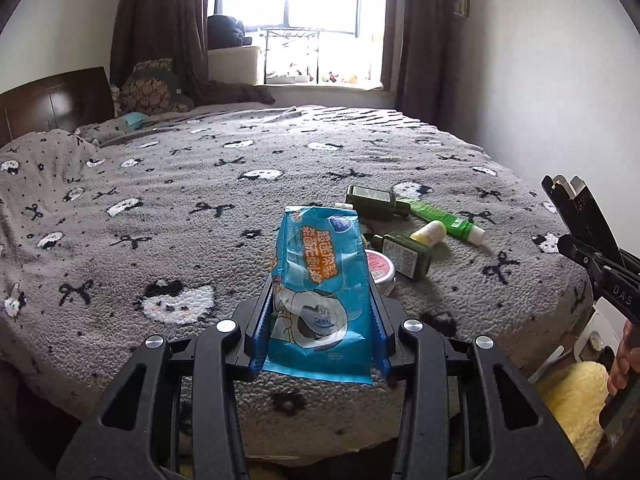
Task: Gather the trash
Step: 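Lift both held items and carry them down over the bin beside the bed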
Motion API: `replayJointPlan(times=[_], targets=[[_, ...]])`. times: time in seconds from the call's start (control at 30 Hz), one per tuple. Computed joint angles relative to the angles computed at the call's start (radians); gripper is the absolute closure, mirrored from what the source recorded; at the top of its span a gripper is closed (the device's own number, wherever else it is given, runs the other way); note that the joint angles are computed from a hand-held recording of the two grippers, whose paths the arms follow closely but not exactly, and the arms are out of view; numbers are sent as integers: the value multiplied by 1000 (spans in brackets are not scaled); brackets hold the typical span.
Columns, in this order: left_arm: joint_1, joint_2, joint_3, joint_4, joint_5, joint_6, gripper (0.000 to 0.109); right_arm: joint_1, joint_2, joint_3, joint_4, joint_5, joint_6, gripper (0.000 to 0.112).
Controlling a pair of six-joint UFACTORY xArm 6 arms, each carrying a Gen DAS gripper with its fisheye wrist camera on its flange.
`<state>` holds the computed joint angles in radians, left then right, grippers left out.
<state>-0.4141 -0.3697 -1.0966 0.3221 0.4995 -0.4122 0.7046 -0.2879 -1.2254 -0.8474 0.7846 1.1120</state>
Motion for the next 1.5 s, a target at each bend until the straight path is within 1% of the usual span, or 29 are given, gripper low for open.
replayJointPlan(times=[0.13,0.27,0.47,0.53,0.63,0.7,0.8,0.9,1.03,1.13,1.3,1.43,1.5], targets=[[-34,-83,45,85,8,-63,70,55,-47,23,-38,28,17,85],[-62,-154,90,115,20,-92,70,106,-76,42,-50,53,16,85],[-107,-240,166,137,73,-106,70,149,-94,83,-9,64,-19,85],[-113,-257,195,110,88,-91,70,154,-97,104,11,65,-31,85],[-123,-274,243,85,115,-76,70,153,-103,149,70,31,-47,85],[-125,-278,274,57,126,-56,70,158,-101,175,91,30,-37,85],[-128,-273,321,-12,135,-8,70,163,-81,198,132,28,-55,85],[-137,-267,365,-47,155,18,70,159,-59,221,188,-3,-80,85],[-142,-255,415,-105,193,52,70,162,-21,233,253,-16,-106,85],[-135,-233,442,-187,202,100,70,150,0,245,331,-29,-146,85],[-121,-192,467,-284,205,163,70,139,41,267,451,-43,-208,85],[-128,-156,476,-303,212,185,70,133,65,279,521,-40,-240,86],[-132,-135,479,-320,218,203,70,128,74,289,580,-48,-282,86]])
